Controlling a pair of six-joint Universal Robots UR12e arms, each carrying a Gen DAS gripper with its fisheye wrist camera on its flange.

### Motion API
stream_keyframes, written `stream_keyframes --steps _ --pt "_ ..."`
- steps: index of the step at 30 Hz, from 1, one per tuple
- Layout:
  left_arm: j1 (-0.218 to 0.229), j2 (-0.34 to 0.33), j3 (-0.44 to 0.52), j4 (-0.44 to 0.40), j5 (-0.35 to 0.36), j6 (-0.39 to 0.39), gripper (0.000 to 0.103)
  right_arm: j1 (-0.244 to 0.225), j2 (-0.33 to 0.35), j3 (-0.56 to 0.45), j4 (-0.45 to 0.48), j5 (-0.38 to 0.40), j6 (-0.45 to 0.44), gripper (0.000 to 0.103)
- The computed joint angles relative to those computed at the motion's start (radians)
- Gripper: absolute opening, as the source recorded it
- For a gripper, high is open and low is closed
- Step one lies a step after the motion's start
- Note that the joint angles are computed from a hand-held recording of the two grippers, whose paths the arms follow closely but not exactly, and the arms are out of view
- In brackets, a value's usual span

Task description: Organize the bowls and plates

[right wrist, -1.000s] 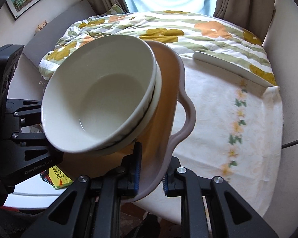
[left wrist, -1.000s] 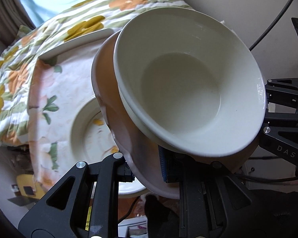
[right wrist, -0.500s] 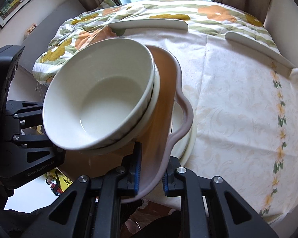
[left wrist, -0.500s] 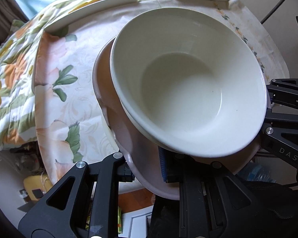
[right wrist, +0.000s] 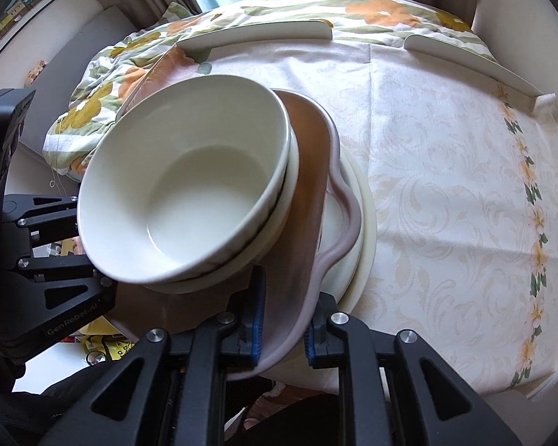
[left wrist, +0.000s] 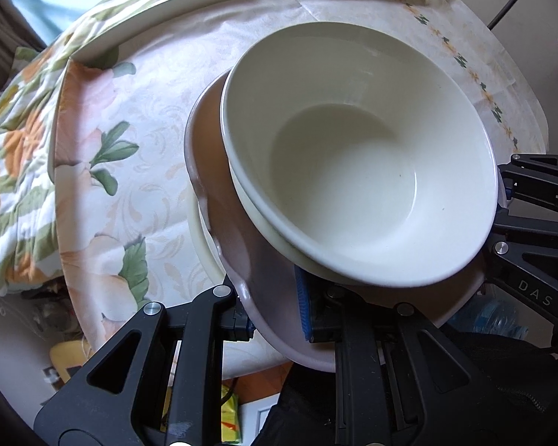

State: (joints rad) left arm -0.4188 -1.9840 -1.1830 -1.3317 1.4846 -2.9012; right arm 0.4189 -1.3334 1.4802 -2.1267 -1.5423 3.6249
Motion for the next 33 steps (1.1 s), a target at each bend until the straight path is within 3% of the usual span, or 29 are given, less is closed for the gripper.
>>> stream_keyframes --steps 5,11,19,22,24,29,31,33 --pt "-0.001 -0.004 0.005 -0.006 0.009 -0.001 0.015 0.003 0.005 -0.012 0.023 -0.007 0.007 0.016" --pt "0.002 -0.025 0.049 -0.079 0.005 0.004 0.015 -0.005 0.017 -0.051 0.097 0.013 0.001 0.016" --pt "0.001 -0.038 0.085 -0.151 -0.010 0.007 0.024 -0.008 0.030 -0.073 0.147 0.027 0.037 0.018" --pt "0.001 -0.036 0.088 -0.168 -0.028 0.006 0.033 -0.009 0.031 -0.074 0.148 0.026 0.035 0.018" --pt "-0.002 -0.033 0.088 -0.169 -0.032 0.011 0.045 -0.009 0.033 -0.078 0.152 0.025 0.030 0.018" --pt "-0.003 -0.032 0.096 -0.179 -0.027 -0.006 0.048 -0.020 0.028 -0.080 0.169 0.067 0.036 0.018" --pt "-0.005 -0.031 0.101 -0.188 -0.016 -0.007 0.056 -0.024 0.024 -0.084 0.182 0.089 0.038 0.021" --pt "-0.003 -0.025 0.098 -0.181 -0.026 -0.005 0.072 -0.020 0.024 -0.099 0.208 0.083 0.039 0.026"
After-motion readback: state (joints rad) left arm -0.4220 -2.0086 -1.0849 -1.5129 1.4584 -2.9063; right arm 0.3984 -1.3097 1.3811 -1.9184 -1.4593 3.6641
